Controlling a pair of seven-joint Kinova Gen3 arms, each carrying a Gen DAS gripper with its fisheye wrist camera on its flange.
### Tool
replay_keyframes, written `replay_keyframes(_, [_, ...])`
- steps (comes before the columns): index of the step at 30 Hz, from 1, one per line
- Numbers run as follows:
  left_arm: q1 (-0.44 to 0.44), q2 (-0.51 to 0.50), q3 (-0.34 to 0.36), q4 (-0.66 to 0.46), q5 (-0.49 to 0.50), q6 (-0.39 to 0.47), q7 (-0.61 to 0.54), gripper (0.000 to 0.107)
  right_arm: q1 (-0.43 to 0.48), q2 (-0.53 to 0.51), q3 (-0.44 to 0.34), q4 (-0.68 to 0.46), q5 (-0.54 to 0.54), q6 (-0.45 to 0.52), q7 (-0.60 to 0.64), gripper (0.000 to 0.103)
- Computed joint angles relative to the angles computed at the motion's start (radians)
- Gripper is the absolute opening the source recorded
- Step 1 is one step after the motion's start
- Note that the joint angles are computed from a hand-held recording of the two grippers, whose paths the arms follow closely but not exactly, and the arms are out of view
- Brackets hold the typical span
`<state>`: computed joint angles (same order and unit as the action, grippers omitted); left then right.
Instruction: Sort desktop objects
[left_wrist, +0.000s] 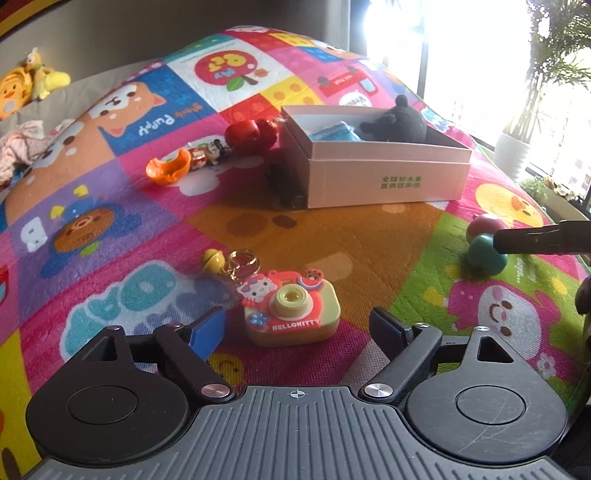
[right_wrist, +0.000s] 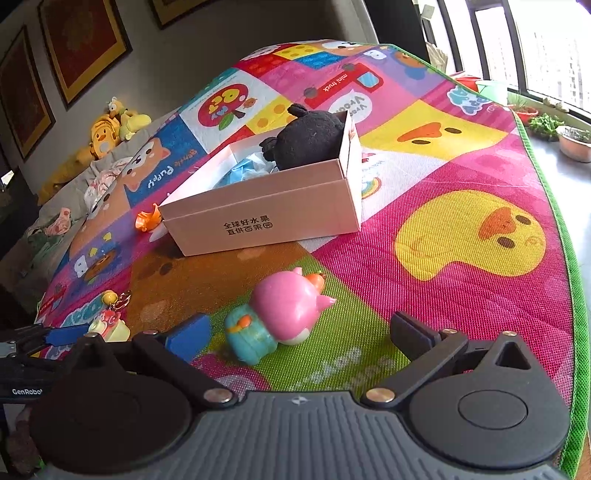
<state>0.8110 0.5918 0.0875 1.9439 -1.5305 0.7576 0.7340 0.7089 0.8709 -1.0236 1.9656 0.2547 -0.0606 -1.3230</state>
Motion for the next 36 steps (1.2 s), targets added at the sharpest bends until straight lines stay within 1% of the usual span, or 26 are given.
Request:
replay_keyframes(2, [0.005,0.01,-0.005,-0.007,0.015,0.023,0.001,0.095,0.03,0.029,-0.031,-0.005,0.009,0.011,-0.013,0.103])
replay_keyframes(4, [0.001,0.01,-0.009,-0.005,0.02,0.019,0.01,0.096,0.05,0.051,-0.051,-0.001,0.008,0.004,-0.016,0.103])
replay_keyframes(7, [-0.007,0.005,-0.011,0.004,0.013,0.003,0.029,0.097,0.045,0.043,-0.042,0.026,-0.002,-0.037,-0.002,0.103])
replay_keyframes(10, [-0.013,0.006,-0.009,0.005,0.007,-0.006,0.025,0.1,-0.016,-0.022,0.024,0.054,0.008,-0.088,-0.019,0.103])
replay_keyframes(15, [-0.008,0.011,-0.012,-0.004,0.022,-0.006,0.003,0.101,-0.087,-0.088,0.094,0.04,0.059,-0.054,-0.056,0.103])
replay_keyframes(17, [-0.008,0.01,-0.014,-0.001,0.017,-0.01,0.008,0.101,-0.107,-0.106,0.109,0.031,0.106,-0.027,-0.058,0.103])
replay_keyframes(19, [-0.009,0.01,-0.014,0.0,0.014,-0.013,0.01,0.102,-0.138,-0.14,0.148,0.058,0.132,-0.066,-0.013,0.103])
replay_keyframes(22, [-0.01,0.011,-0.014,-0.003,0.016,-0.015,0.004,0.103,-0.211,-0.208,0.238,0.116,0.125,-0.187,0.087,0.103])
replay_keyframes(24, [-0.009,0.011,-0.015,-0.002,0.015,-0.016,0.005,0.103,-0.23,-0.221,0.258,0.121,0.17,-0.217,0.082,0.103])
replay_keyframes(26, [-0.009,0.011,-0.015,-0.003,0.016,-0.016,0.005,0.103,-0.235,-0.208,0.25,0.089,0.243,-0.182,0.016,0.103])
replay_keyframes(28, [-0.008,0.01,-0.015,-0.003,0.018,-0.015,0.003,0.103,-0.244,-0.186,0.235,0.037,0.295,-0.104,-0.028,0.103])
replay_keyframes(30, [-0.008,0.01,-0.016,-0.002,0.016,-0.015,0.005,0.103,-0.279,-0.177,0.258,0.001,0.284,-0.068,-0.028,0.103])
replay_keyframes(31, [-0.007,0.01,-0.016,-0.001,0.015,-0.016,0.007,0.103,-0.281,-0.166,0.254,-0.018,0.273,-0.044,-0.026,0.103])
replay_keyframes(32, [-0.007,0.009,-0.017,0.001,0.01,-0.016,0.014,0.103,-0.27,-0.151,0.232,-0.04,0.266,-0.008,-0.028,0.102])
replay_keyframes(33, [-0.006,0.008,-0.017,0.004,0.004,-0.016,0.023,0.103,-0.257,-0.14,0.208,-0.06,0.257,0.032,-0.027,0.093])
replay_keyframes(34, [-0.006,0.005,-0.017,0.008,-0.005,-0.016,0.031,0.103,-0.245,-0.131,0.185,-0.078,0.255,0.073,-0.022,0.086])
replay_keyframes(35, [-0.004,0.004,-0.016,0.012,-0.017,-0.013,0.04,0.103,-0.24,-0.13,0.173,-0.086,0.251,0.1,-0.018,0.072])
replay_keyframes(36, [-0.003,0.003,-0.013,0.016,-0.03,-0.008,0.047,0.103,-0.229,-0.132,0.162,-0.086,0.244,0.111,-0.011,0.072])
